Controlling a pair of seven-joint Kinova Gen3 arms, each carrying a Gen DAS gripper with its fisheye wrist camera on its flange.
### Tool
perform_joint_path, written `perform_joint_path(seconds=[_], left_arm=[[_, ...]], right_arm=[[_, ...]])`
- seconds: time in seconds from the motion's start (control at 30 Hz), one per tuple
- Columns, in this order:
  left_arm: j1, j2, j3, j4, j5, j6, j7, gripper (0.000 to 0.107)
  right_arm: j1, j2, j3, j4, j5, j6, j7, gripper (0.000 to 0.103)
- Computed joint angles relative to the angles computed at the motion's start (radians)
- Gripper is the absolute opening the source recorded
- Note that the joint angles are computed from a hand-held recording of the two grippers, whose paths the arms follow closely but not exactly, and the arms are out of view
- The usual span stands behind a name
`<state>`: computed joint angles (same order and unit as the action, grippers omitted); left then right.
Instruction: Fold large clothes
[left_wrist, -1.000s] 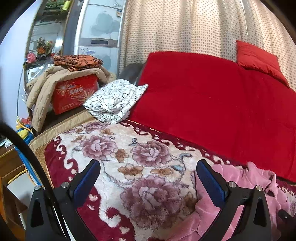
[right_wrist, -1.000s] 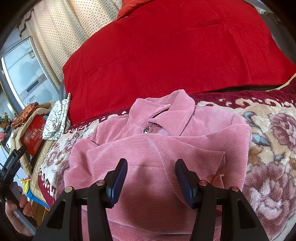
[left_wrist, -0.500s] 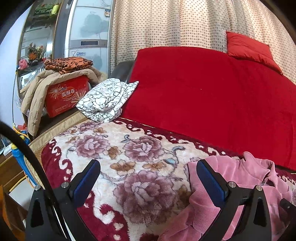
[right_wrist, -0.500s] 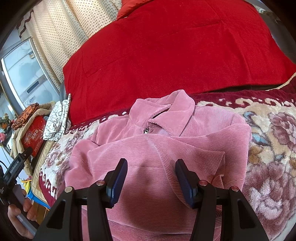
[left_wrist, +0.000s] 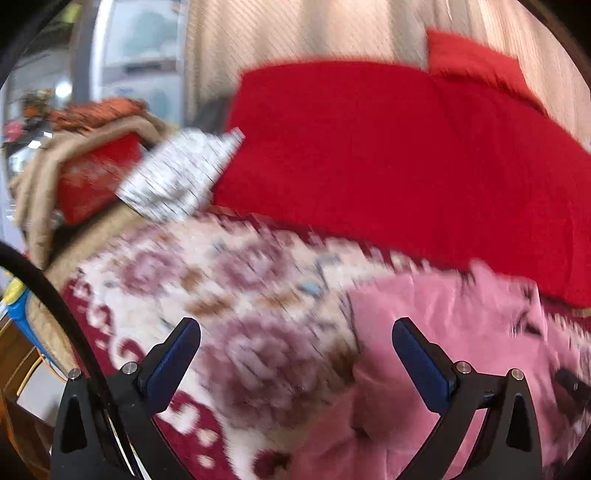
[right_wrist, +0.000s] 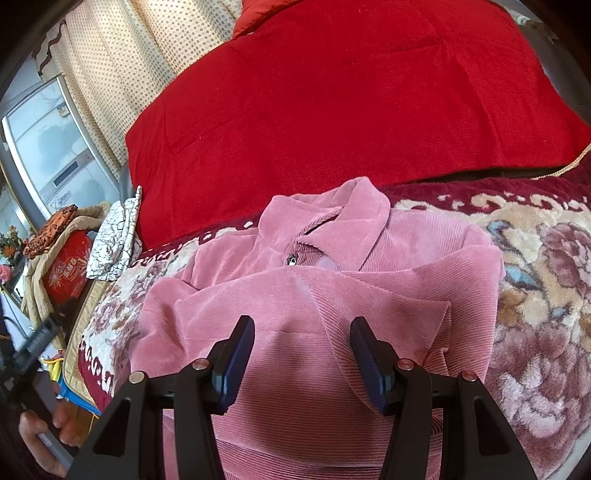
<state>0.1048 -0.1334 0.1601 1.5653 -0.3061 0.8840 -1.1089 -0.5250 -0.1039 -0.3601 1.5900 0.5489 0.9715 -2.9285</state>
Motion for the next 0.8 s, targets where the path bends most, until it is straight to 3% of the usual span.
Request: perform_joint_path(seconds=[0.13,0.2,0.33,0.47,0.6,0.67,0.73,0.8], left_arm=[[0.036,0.155,-0.021,-0.094,0.092,0.163,-0.116,0.103],[0.046,0.212,-0.035,-0.125,0.135,0.224,-0.149,0.103],[0.063,0.190,-0.059,-0.117,0.134,0.207,-0.154,0.103],[0.029,0.111,-0.088,-0.062,0.202,0.161,-0.193,0.103],[-0.012,-0.054,-0.117,0.080,0.240,0.073,-0.261,0.103],[0.010,-0.128,-0.192,0.158,0.308,0.050,-0.341,0.103],[0.051,-0.196,-0.270,0.225,0.361,0.077,-0.422,0.103],[0.052,-0.240,-0.307,0.276,0.390,0.113,-0.504,0.103]], right_arm=[[-0.006,0.044,0.046,-0.043,-0.103,0.061,0.078,0.059],[0.000,0.045,0.043,-0.041,-0.104,0.068,0.081,0.059],[0.004,0.007,0.056,-0.008,-0.124,0.026,0.070,0.059],[0.023,-0.051,0.001,0.019,-0.052,0.025,0.020,0.059],[0.049,-0.134,-0.103,0.055,0.030,0.058,-0.043,0.059],[0.062,-0.175,-0.141,0.077,0.012,0.075,-0.039,0.059],[0.051,-0.217,-0.145,0.103,-0.051,0.077,-0.009,0.061],[0.043,-0.245,-0.150,0.123,-0.111,0.087,0.025,0.065]])
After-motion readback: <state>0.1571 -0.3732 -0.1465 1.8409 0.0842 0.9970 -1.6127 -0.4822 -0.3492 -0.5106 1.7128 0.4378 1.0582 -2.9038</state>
